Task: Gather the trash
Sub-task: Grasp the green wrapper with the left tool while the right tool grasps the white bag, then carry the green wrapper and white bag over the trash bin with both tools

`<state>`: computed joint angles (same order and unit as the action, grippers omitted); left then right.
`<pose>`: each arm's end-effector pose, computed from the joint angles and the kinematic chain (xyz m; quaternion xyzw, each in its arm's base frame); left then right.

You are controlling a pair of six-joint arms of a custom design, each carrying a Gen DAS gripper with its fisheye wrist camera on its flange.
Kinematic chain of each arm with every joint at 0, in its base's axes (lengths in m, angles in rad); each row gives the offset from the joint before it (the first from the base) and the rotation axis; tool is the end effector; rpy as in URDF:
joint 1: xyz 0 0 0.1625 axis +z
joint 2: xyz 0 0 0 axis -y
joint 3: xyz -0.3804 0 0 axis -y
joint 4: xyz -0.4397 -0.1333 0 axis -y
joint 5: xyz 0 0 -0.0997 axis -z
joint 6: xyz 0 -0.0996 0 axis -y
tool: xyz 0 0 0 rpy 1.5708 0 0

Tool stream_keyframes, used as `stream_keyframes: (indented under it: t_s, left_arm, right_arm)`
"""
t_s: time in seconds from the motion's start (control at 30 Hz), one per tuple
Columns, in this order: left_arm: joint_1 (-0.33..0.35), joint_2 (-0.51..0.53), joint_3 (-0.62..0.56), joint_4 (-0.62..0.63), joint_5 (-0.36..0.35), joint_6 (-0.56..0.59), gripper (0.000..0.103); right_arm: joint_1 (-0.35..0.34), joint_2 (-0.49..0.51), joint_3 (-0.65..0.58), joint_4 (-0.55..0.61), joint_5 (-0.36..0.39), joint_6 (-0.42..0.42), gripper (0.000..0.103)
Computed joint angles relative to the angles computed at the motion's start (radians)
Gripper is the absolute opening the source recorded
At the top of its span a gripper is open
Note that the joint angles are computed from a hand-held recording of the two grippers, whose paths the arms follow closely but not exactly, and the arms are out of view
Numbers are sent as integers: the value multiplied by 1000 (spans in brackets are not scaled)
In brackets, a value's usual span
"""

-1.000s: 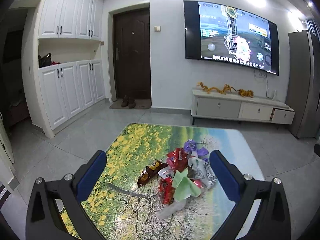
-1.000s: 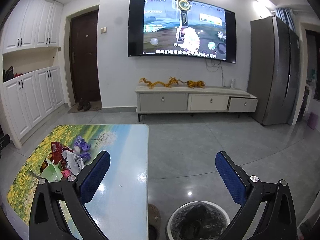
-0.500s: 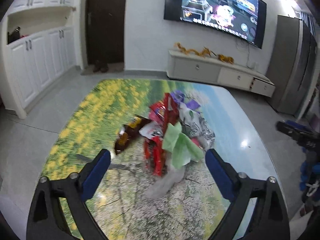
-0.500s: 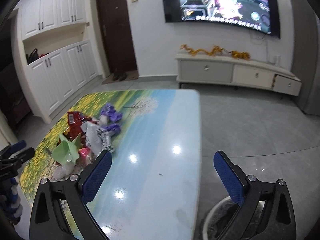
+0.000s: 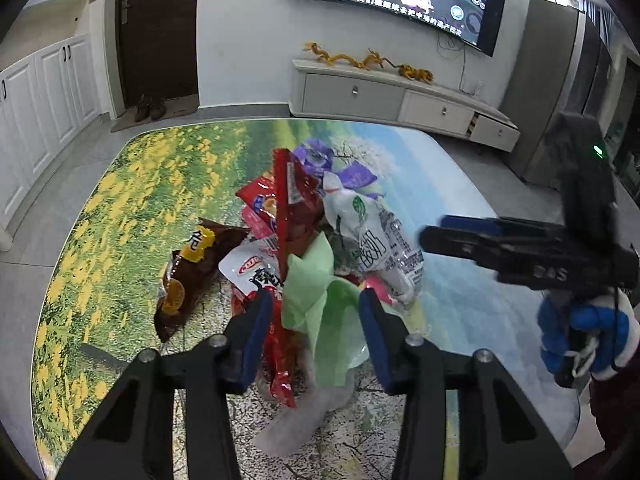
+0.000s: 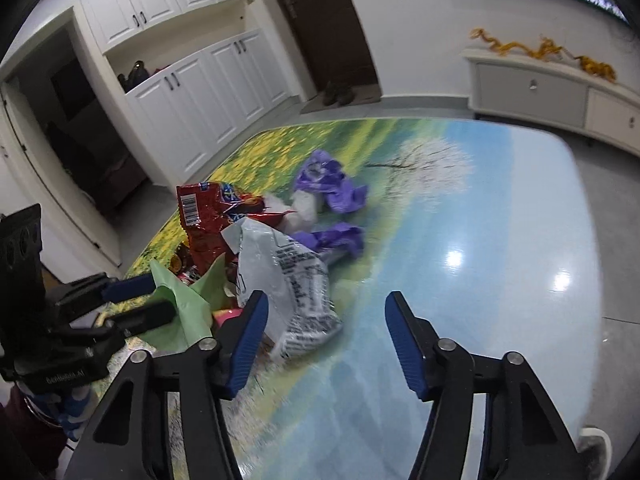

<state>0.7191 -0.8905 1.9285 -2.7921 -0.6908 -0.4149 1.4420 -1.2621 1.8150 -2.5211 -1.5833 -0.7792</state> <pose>-0.2922 -0.5350 0.0352 0.1571 0.8880 -0.3178 0.2929 0.0513 -0.6321 0.2408 0.3120 -0.9293 0.1747 0.0921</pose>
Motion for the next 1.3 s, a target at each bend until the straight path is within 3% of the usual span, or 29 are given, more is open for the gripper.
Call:
stream_keyframes:
  t_s: [0.23, 0.3, 0.37, 0.5, 0.87, 1.1, 1.3]
  left_arm:
    - [1, 7, 1, -6, -17, 6, 23]
    - [-4, 9, 5, 1, -10, -5, 19]
    - [-11, 6, 14, -6, -5, -10, 16]
    - [-35, -6, 35, -18, 12, -20, 12]
    - [-149, -93, 122, -27, 115, -108, 9]
    - [-233, -99, 121, 7, 160, -135, 9]
    - [-284, -29, 53, -18, 130, -85, 9]
  right_arm:
    - [12, 85, -68, 63, 3, -3, 52]
    - [10, 96, -80, 80, 14, -2, 45]
    - [12, 103, -85, 80, 2, -9, 15]
    - [6, 69, -50, 72, 25, -36, 11]
    - [-21, -207, 142, -18, 121, -59, 8]
    - [-96, -427, 255, -34, 182, -58, 8]
    - [-197, -597, 307, -39, 218, -47, 8]
